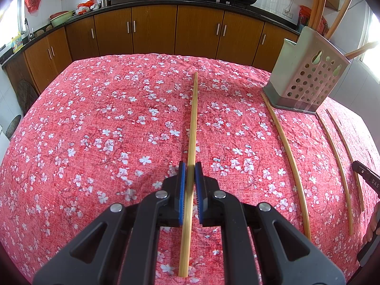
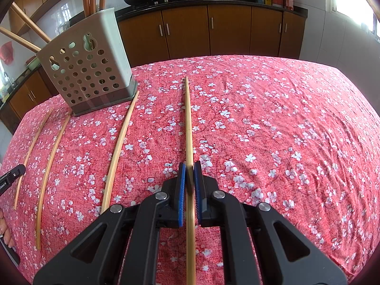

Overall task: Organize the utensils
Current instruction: 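Hold the grasped chopsticks in both tools just above the tablecloth, then lift the chopstick in the right tool above the holder while the left tool lifts its chopstick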

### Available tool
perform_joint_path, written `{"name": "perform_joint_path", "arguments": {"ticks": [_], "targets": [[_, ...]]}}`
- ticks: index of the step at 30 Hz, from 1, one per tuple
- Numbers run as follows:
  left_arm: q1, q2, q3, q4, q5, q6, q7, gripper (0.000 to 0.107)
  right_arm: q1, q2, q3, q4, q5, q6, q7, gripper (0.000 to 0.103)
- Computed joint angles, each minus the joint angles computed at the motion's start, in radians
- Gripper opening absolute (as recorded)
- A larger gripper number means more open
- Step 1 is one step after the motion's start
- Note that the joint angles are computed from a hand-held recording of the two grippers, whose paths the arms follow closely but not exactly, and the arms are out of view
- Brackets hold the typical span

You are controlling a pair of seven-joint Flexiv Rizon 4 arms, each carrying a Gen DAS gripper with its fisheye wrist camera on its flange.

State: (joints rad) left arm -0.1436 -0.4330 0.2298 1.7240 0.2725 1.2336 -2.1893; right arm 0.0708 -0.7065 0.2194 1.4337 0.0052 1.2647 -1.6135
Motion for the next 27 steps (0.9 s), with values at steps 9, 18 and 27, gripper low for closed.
{"name": "perform_joint_path", "arguments": {"ticks": [9, 18, 27], "targets": [[0.001, 0.0, -0.002, 0.0, 0.001, -0.001, -0.002, 0.011, 0.0, 0.001, 0.001, 0.0, 0.005, -0.002, -0.003, 0.009], [-0.032, 0.014, 0.004, -0.005, 0.051, -0.038, -0.007, 0.024, -0.015, 0.025, 0.015, 0.04, 0.022, 0.013, -0.015, 0.008], [-0.037, 0.044, 0.002, 0.021, 0.098, -0.053, -0.052, 0.008, -0.015, 0.056, 0.014, 0.09, 0.029, 0.034, -0.03, 0.008]]}}
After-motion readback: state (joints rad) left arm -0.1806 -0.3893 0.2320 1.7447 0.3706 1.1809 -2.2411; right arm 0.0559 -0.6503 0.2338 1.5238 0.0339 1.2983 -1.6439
